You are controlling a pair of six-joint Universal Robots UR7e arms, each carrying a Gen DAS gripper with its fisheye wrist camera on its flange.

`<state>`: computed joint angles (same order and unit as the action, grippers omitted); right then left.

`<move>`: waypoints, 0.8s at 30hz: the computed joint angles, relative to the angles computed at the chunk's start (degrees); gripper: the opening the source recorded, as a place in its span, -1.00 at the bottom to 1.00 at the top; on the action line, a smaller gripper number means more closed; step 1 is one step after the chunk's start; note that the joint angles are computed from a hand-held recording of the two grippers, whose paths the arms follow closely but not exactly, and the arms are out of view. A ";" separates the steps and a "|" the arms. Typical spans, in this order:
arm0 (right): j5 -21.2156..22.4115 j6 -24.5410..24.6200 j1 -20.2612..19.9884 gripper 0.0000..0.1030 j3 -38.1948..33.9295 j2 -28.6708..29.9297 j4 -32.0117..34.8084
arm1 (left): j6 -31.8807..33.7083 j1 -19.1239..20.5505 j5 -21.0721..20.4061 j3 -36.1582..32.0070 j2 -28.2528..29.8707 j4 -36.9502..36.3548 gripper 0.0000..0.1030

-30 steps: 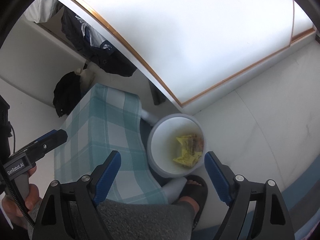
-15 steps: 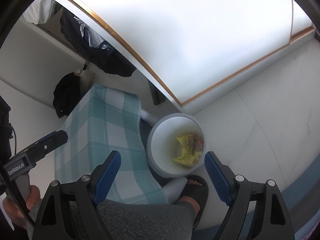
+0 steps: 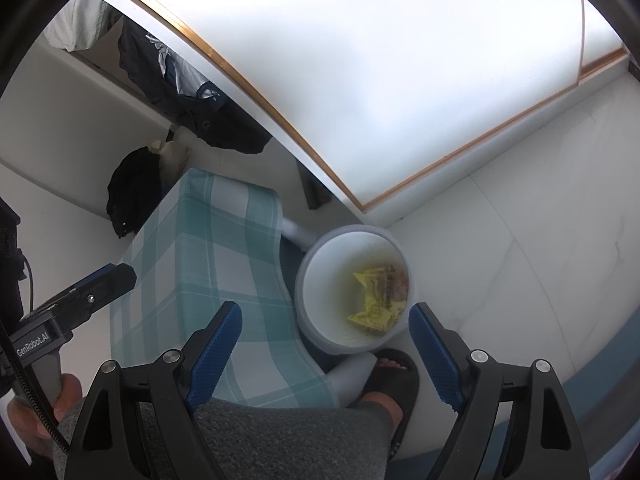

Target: Collect trash

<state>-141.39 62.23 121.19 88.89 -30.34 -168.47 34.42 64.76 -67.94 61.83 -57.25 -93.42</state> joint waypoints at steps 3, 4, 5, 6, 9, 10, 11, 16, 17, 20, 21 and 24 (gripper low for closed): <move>-0.04 0.04 -0.01 0.66 0.09 0.03 -0.22 | -0.23 -0.01 -0.20 -0.29 0.11 -0.07 0.54; -0.07 0.07 -0.02 0.66 0.18 0.01 -0.32 | -0.25 -0.02 -0.25 -0.37 0.12 -0.05 0.54; -0.12 0.10 0.01 0.66 0.19 0.05 -0.43 | -0.24 -0.01 -0.30 -0.40 0.12 0.11 0.54; -0.11 0.13 0.00 0.66 0.24 0.05 -0.56 | -0.26 -0.04 -0.10 -0.24 0.05 0.02 0.54; -0.14 0.27 0.02 0.66 0.34 0.10 -0.71 | -0.20 -0.01 0.14 0.02 -0.03 -0.18 0.54; -0.10 0.25 0.00 0.66 0.38 0.07 -0.77 | -0.06 -0.02 0.25 0.33 -0.20 -0.51 0.54; -0.12 0.31 0.03 0.66 0.36 0.12 -0.80 | 0.05 -0.05 0.31 0.55 -0.32 -0.71 0.54; -0.18 0.45 0.04 0.66 0.47 0.10 -0.90 | -0.13 -0.11 0.29 0.59 -0.36 -0.53 0.54; -0.16 0.48 0.03 0.66 0.56 0.07 -1.00 | -0.16 -0.12 0.33 0.57 -0.33 -0.52 0.54; -0.15 0.64 0.02 0.66 0.71 -0.01 -1.01 | -0.38 -0.13 0.36 0.31 -0.21 -0.01 0.54; -0.18 0.64 0.03 0.66 0.74 -0.01 -1.09 | -0.30 -0.15 0.41 0.35 -0.22 -0.08 0.54; -0.21 0.66 0.02 0.66 0.83 -0.04 -1.19 | -0.38 -0.23 0.79 0.89 -0.46 -0.89 0.54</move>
